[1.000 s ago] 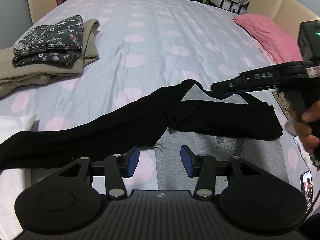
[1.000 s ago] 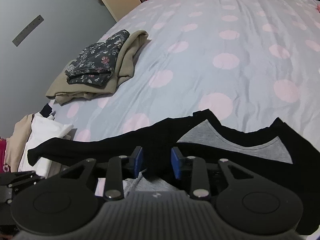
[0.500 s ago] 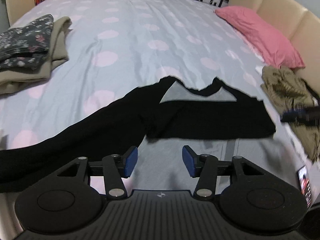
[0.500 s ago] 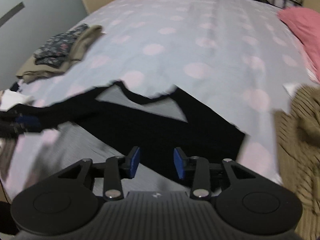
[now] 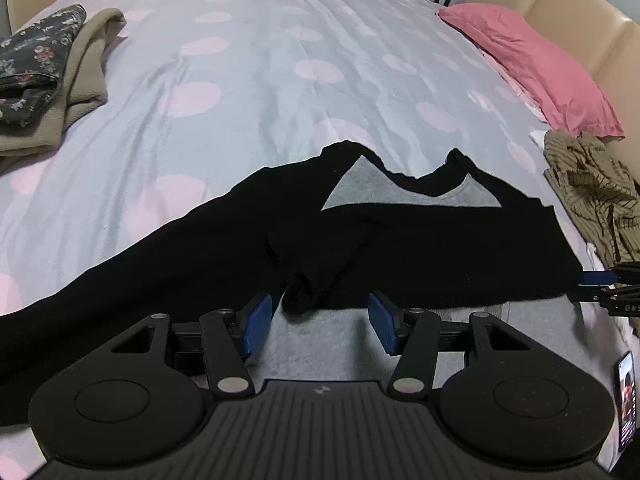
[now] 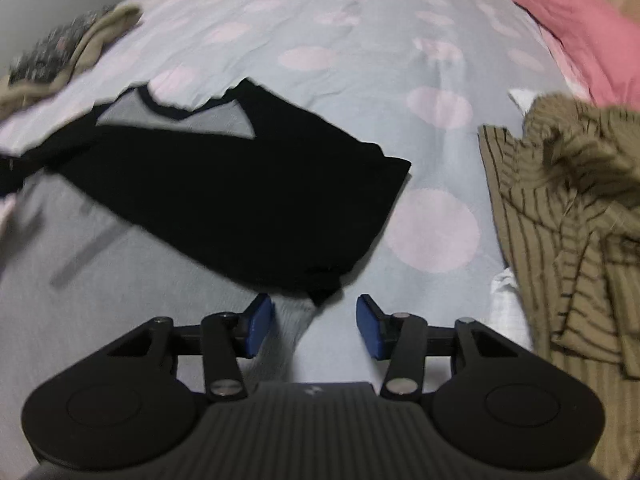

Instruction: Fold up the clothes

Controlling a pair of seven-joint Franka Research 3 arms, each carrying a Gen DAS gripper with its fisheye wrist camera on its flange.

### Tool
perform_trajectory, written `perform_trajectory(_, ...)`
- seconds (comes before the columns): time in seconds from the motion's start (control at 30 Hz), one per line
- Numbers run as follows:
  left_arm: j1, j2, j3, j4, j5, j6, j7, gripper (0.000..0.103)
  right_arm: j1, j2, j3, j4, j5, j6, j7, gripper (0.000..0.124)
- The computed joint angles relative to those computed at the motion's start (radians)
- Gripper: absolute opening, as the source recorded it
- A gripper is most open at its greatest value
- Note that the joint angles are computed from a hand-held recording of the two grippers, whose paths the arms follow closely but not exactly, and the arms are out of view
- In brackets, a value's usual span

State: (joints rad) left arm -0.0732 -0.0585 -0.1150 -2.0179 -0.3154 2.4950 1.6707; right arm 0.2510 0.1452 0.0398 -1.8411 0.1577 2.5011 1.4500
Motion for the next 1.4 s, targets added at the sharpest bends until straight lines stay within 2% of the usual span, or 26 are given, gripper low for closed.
perform_trajectory(0.07, -0.002, 0.010, -0.001, 0.002, -0.019, 0.017, 0.005, 0.048, -0.003, 0.020, 0.002, 0.021, 0.019, 0.008, -0.004, 0.039)
perform_trajectory(0.1, -0.001, 0.016, 0.001, 0.007, -0.041, 0.017, 0.019, 0.042, -0.002, 0.024, 0.001, 0.031, 0.018, 0.001, -0.004, 0.034)
perform_trajectory(0.13, 0.000, 0.022, 0.001, 0.013, -0.054, 0.010, 0.023, 0.026, -0.001, 0.026, 0.001, 0.040, 0.014, -0.016, 0.000, 0.020)
perform_trajectory(0.2, 0.008, 0.036, 0.001, 0.037, -0.042, -0.039, -0.003, 0.004, 0.002, 0.031, 0.000, 0.060, 0.007, -0.050, 0.009, 0.014)
perform_trajectory(0.27, 0.018, 0.036, 0.003, 0.045, -0.056, -0.065, -0.008, 0.001, 0.011, 0.030, -0.006, 0.071, -0.034, -0.088, 0.030, 0.006)
perform_trajectory(0.43, 0.032, 0.026, 0.004, 0.048, -0.026, -0.076, -0.046, 0.001, 0.012, 0.023, -0.021, 0.078, -0.098, -0.155, 0.108, 0.003)
perform_trajectory(0.53, 0.038, 0.017, 0.007, 0.039, 0.010, -0.043, -0.087, 0.001, 0.004, 0.018, -0.019, 0.074, -0.096, -0.170, 0.121, 0.003)
perform_trajectory(0.7, 0.038, 0.017, 0.008, 0.038, 0.023, 0.008, -0.079, 0.002, 0.001, 0.011, -0.014, 0.069, -0.098, -0.177, 0.119, 0.003)
perform_trajectory(0.77, 0.041, 0.031, 0.007, 0.063, 0.066, -0.027, -0.121, 0.004, -0.003, 0.019, -0.012, 0.084, -0.086, -0.203, 0.111, 0.004)
perform_trajectory(0.83, 0.045, 0.038, 0.007, 0.077, 0.072, -0.051, -0.138, 0.019, -0.002, 0.020, -0.015, 0.093, -0.092, -0.225, 0.121, 0.011)
perform_trajectory(0.9, 0.047, 0.040, 0.006, 0.081, 0.075, -0.056, -0.151, 0.025, -0.002, 0.014, -0.016, 0.094, -0.100, -0.227, 0.131, 0.012)
perform_trajectory(0.97, 0.046, 0.034, 0.005, 0.065, 0.036, -0.036, -0.123, 0.033, -0.005, 0.002, -0.017, 0.089, -0.097, -0.211, 0.139, 0.020)
perform_trajectory(1.0, 0.043, 0.033, 0.003, 0.058, 0.022, -0.022, -0.110, 0.042, -0.006, -0.001, -0.017, 0.090, -0.093, -0.202, 0.143, 0.021)
perform_trajectory(1.03, 0.040, 0.034, 0.000, 0.052, 0.031, -0.012, -0.111, 0.046, -0.007, -0.002, -0.016, 0.092, -0.089, -0.195, 0.147, 0.021)
perform_trajectory(1.07, 0.036, 0.039, -0.006, 0.052, 0.088, -0.018, -0.140, 0.046, -0.008, -0.002, -0.015, 0.095, -0.085, -0.187, 0.151, 0.021)
perform_trajectory(1.17, 0.027, 0.065, -0.017, 0.086, 0.280, -0.101, -0.271, 0.043, -0.009, -0.001, -0.011, 0.107, -0.063, -0.177, 0.156, 0.021)
perform_trajectory(1.3, 0.038, 0.022, -0.004, 0.058, 0.238, -0.091, -0.300, 0.043, -0.005, -0.022, -0.003, 0.100, -0.044, -0.152, 0.143, 0.025)
perform_trajectory(1.33, 0.041, 0.004, 0.000, 0.052, 0.236, -0.093, -0.303, 0.043, -0.004, -0.032, -0.002, 0.094, -0.039, -0.144, 0.140, 0.037)
perform_trajectory(1.37, 0.043, -0.015, 0.005, 0.046, 0.230, -0.098, -0.299, 0.043, -0.003, -0.041, 0.000, 0.089, -0.033, -0.135, 0.137, 0.043)
perform_trajectory(1.4, 0.046, -0.035, 0.012, 0.042, 0.220, -0.106, -0.295, 0.043, -0.002, -0.051, 0.002, 0.084, -0.025, -0.130, 0.133, 0.043)
